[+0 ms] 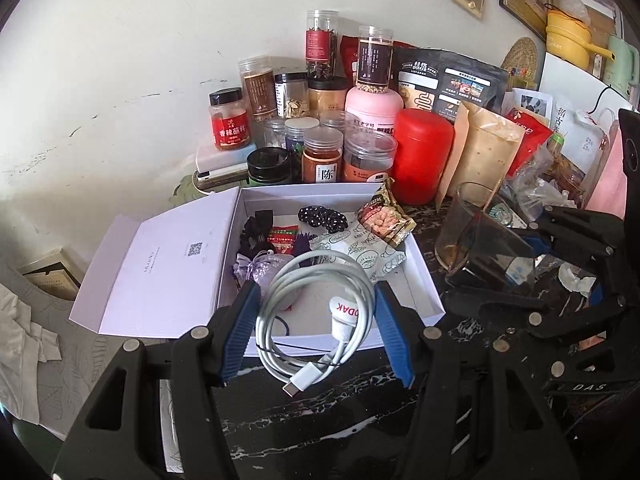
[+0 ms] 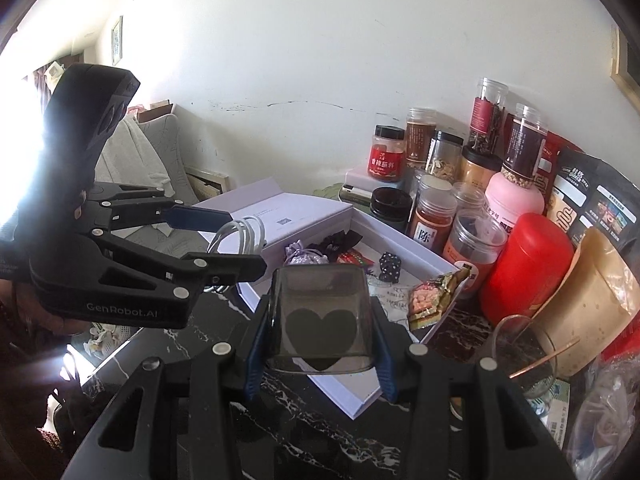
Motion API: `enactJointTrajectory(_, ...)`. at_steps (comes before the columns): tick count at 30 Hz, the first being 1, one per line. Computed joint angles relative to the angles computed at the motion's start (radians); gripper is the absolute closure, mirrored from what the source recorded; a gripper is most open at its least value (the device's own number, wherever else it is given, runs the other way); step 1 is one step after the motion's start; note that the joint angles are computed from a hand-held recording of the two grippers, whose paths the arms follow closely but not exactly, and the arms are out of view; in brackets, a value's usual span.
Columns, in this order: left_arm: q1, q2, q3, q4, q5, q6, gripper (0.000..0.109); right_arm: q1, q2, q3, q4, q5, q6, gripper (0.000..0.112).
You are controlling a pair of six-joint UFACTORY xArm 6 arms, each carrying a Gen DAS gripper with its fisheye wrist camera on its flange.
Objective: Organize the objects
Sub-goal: 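Carry the white cable with the left tool while the right tool carries the charger into the box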
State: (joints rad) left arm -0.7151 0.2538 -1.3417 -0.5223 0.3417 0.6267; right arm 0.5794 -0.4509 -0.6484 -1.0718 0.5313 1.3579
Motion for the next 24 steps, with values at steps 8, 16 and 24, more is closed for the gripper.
enactJointTrajectory(8, 0.009, 0.176, -0.201, 0.028, 0.054, -0.013, 0.052, -0.117, 0.083, -0.036, -0.024, -0.096, -0.013, 0.067)
enactJointTrajectory(16, 0.022, 0.363, -0.436, 0.096, 0.12, -0.051, 0.052, -0.217, 0.179, -0.088, -0.044, -0.175, -0.015, 0.067)
enactJointTrajectory(24, 0.034, 0.558, -0.7, 0.176, 0.208, -0.1, 0.052, -0.279, 0.275, -0.15, -0.031, -0.22, -0.04, 0.067)
